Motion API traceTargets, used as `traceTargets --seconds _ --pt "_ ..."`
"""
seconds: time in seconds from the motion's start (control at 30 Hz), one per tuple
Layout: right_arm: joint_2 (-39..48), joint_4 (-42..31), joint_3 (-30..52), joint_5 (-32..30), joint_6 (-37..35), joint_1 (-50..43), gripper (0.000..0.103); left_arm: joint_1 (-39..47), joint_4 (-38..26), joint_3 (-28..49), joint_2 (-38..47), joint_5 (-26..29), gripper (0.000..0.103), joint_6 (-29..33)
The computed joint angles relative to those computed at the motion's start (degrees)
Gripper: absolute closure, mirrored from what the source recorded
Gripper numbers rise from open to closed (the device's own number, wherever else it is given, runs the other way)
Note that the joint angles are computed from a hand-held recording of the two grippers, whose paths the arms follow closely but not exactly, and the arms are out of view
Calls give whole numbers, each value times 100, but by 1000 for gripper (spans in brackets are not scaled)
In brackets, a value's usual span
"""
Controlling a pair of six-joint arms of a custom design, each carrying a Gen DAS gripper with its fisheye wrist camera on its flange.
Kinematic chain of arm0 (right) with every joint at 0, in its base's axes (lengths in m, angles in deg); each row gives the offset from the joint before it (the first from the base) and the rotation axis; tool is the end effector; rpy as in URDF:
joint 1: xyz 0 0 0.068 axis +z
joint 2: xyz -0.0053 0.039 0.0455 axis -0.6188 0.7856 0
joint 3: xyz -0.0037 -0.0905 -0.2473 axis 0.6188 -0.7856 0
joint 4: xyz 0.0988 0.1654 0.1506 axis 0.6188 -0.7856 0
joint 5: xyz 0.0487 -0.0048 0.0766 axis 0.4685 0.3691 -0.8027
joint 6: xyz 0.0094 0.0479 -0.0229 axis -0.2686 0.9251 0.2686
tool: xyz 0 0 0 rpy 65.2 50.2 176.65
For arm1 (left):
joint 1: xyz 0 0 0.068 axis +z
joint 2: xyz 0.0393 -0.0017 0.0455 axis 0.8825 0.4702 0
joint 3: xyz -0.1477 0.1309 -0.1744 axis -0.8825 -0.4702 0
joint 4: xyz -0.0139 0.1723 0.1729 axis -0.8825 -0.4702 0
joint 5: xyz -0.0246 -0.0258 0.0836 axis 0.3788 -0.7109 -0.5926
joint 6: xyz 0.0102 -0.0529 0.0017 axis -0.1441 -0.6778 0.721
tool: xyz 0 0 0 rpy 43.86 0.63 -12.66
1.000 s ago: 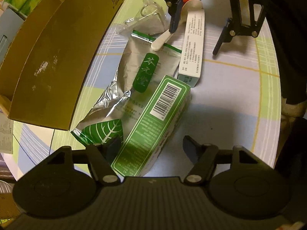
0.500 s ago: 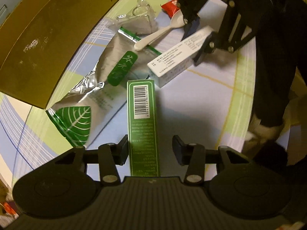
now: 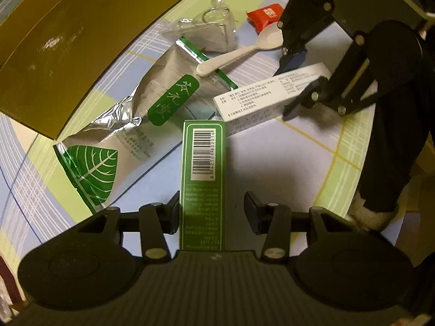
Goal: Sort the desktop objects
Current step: 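Grasp the green box with the left tool while the right tool grasps the white medicine box, then carry the green box and white medicine box into the cardboard box and release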
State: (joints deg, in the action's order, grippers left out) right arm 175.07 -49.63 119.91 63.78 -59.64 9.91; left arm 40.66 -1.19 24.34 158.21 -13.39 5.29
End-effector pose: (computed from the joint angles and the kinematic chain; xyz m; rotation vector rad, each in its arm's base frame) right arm 0.2168 0.2415 0.2015 -0.8869 2.6503 0.2544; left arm 0.3491 -0.1447 0.2312 1.9751 2.1390 -0.2338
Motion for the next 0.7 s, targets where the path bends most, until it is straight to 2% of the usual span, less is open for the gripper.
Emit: traceTargets --seconds 0.17,0.4,0.7 --pt "216 25 178 4 31 -11 77 -41 -111 227 220 22 62 -387" --pt "260 51 203 34 138 18 77 -36 92 60 181 -72 77 -732" --pt "-272 80 -156 292 794 285 80 -29 126 -120 -55 -245 78 -1020"
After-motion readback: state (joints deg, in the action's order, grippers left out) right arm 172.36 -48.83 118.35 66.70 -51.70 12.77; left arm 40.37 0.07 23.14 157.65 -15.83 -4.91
